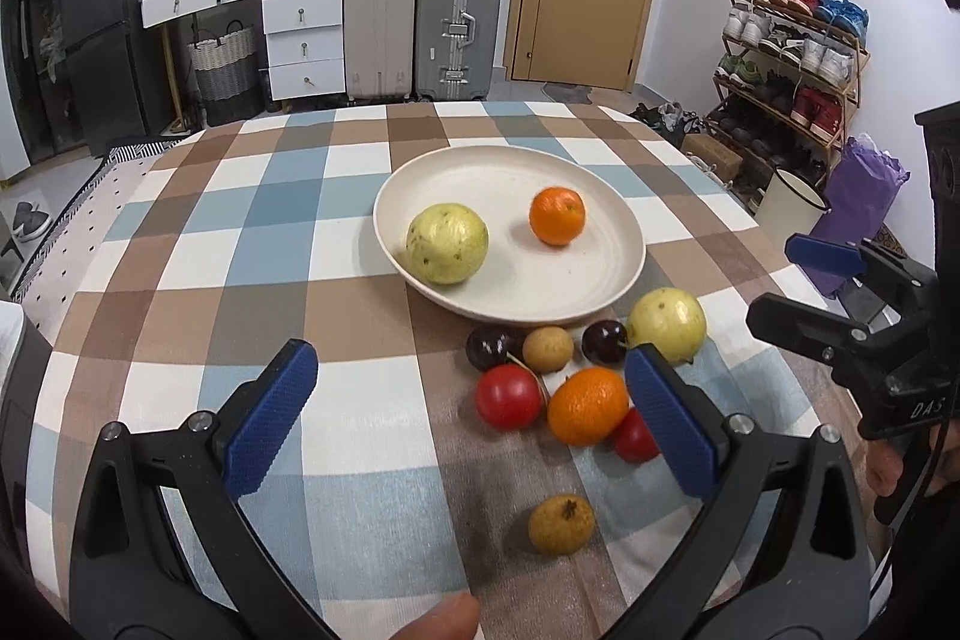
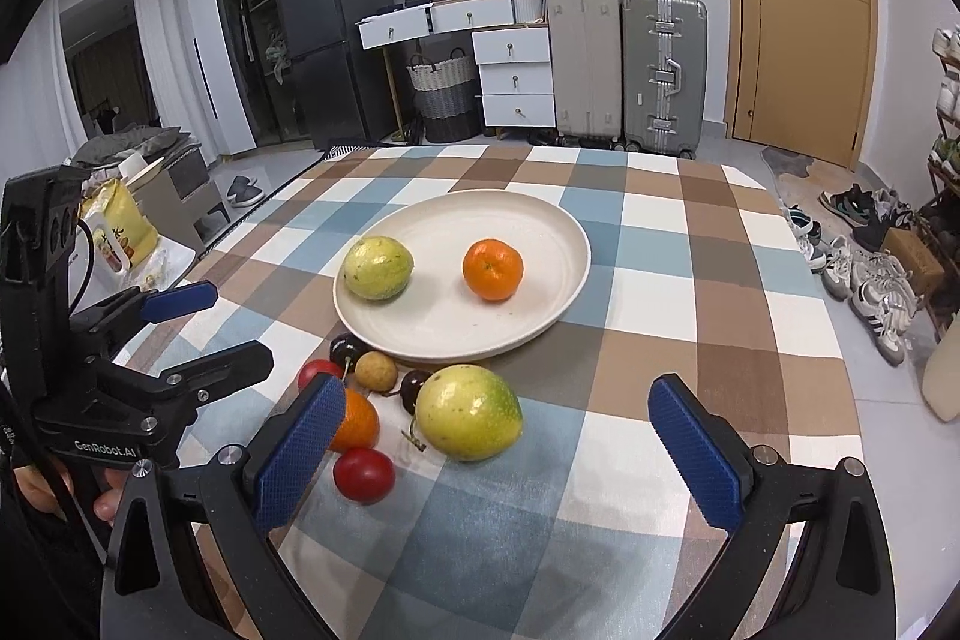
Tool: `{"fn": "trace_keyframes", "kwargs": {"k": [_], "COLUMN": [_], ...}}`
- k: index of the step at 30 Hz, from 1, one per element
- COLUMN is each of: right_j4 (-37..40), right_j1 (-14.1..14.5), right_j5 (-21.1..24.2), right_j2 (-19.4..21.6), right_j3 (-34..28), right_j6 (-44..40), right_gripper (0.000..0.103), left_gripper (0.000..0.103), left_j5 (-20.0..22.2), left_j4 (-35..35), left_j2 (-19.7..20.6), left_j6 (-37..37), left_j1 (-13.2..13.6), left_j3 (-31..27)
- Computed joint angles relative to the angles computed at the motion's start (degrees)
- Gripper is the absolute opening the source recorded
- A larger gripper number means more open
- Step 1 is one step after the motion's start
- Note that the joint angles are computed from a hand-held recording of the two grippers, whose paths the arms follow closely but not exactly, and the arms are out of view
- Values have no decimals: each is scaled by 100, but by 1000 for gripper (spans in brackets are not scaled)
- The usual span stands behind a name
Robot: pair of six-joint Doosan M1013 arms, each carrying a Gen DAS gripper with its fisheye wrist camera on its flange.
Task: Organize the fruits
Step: 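Withdraw both open tools from the plate back toward the fruit cluster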
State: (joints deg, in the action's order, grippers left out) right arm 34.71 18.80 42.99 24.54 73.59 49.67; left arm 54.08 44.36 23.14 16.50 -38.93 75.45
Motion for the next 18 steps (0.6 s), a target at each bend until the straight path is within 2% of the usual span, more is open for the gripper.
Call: {"fn": "trace_keyframes", "kwargs": {"k": [9, 18], "right_j4": [-273, -464], "right_j1": [31, 83], "right_j5": [147, 303], "right_j2": [21, 120], "right_j3": [79, 72], "right_j6": [113, 265], "right_gripper": [103, 103], "left_gripper": [102, 102], "left_j5": [-49, -83], "left_j4": [-260, -692], "left_j2": [-66, -27], "left_j6": [-2, 211], "left_j1": [-78, -48], "left_j3": [189, 256]}}
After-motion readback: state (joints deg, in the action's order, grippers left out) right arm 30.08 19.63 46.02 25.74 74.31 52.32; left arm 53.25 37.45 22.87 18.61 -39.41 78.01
